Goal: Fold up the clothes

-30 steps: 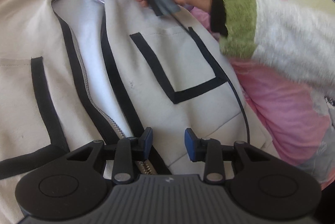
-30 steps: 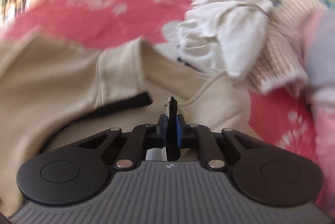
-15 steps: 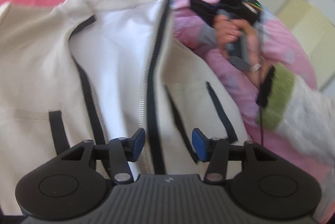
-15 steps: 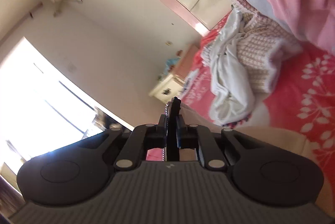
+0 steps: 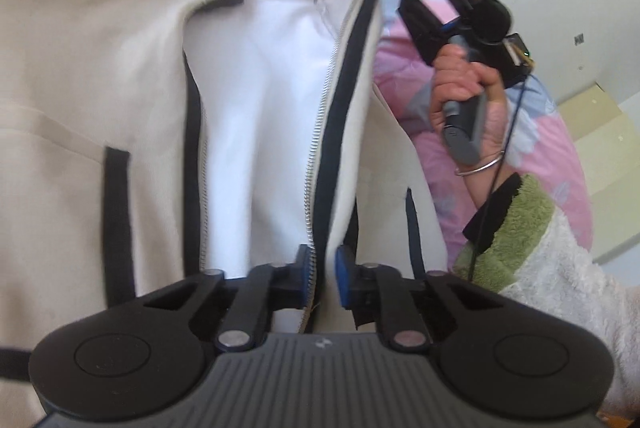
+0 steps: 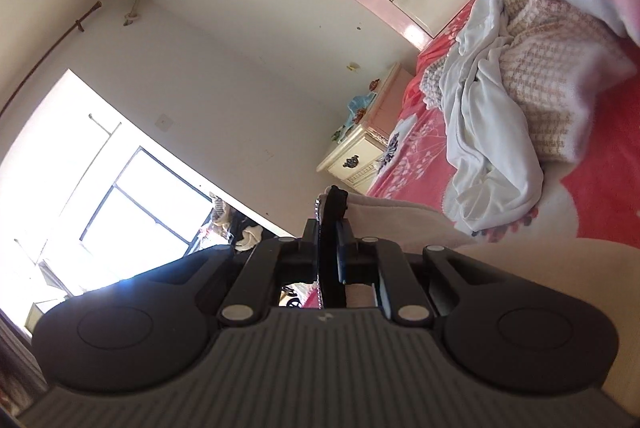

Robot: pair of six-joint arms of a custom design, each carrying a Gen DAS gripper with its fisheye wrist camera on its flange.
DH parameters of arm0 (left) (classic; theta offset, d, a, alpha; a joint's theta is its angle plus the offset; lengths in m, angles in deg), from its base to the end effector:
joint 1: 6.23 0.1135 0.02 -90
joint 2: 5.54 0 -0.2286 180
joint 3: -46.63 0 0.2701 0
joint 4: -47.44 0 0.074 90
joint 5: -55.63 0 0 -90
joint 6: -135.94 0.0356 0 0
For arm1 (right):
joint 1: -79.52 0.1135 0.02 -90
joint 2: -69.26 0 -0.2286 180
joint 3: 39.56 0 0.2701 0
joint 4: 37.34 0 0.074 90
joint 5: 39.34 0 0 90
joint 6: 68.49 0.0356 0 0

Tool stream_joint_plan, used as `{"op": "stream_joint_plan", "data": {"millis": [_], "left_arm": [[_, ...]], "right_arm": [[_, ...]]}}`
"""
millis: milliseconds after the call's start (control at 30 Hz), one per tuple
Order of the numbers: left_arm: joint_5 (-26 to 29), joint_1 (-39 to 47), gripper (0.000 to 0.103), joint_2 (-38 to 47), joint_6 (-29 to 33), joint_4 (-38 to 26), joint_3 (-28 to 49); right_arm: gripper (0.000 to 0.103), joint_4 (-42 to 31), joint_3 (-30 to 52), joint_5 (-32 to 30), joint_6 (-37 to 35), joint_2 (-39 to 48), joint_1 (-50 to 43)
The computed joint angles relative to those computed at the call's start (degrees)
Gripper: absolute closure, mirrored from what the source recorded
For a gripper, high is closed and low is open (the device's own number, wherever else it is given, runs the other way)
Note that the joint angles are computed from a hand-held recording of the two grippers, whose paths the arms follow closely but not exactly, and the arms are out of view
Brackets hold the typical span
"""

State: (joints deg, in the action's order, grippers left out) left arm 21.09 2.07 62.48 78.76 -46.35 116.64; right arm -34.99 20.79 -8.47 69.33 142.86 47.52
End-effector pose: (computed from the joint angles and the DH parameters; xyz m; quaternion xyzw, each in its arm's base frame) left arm 0.2035 0.0001 0.2407 0.1808 0.8664 -0.4405 0.1504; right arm 0.2782 -0.1378 0.2534 0.1893 0.7160 0.4531 0.4962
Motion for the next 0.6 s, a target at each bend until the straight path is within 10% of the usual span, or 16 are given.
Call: {"op": "stream_joint_plan", "data": {"millis": [233, 400, 600], "left_arm": [[-7.9, -0.6, 0.097, -12.6, -8.3, 6.9, -5.2], [-10.6, -0.1, 0.097, -12.2, -8.4, 8.4, -6.2], [-10.2, 2.6, 0.098, -10.5, -4.7, 7.8, -5.6]], "right_arm": [[0.094, -13.2, 3.1, 17.2, -16.0, 4.9, 11.2], [0.091, -33.0, 11.6, 44.0, -32.5, 10.9, 23.3], [0.09, -32.3, 3.5, 43.4, -36.9, -7.9, 25.4]]}}
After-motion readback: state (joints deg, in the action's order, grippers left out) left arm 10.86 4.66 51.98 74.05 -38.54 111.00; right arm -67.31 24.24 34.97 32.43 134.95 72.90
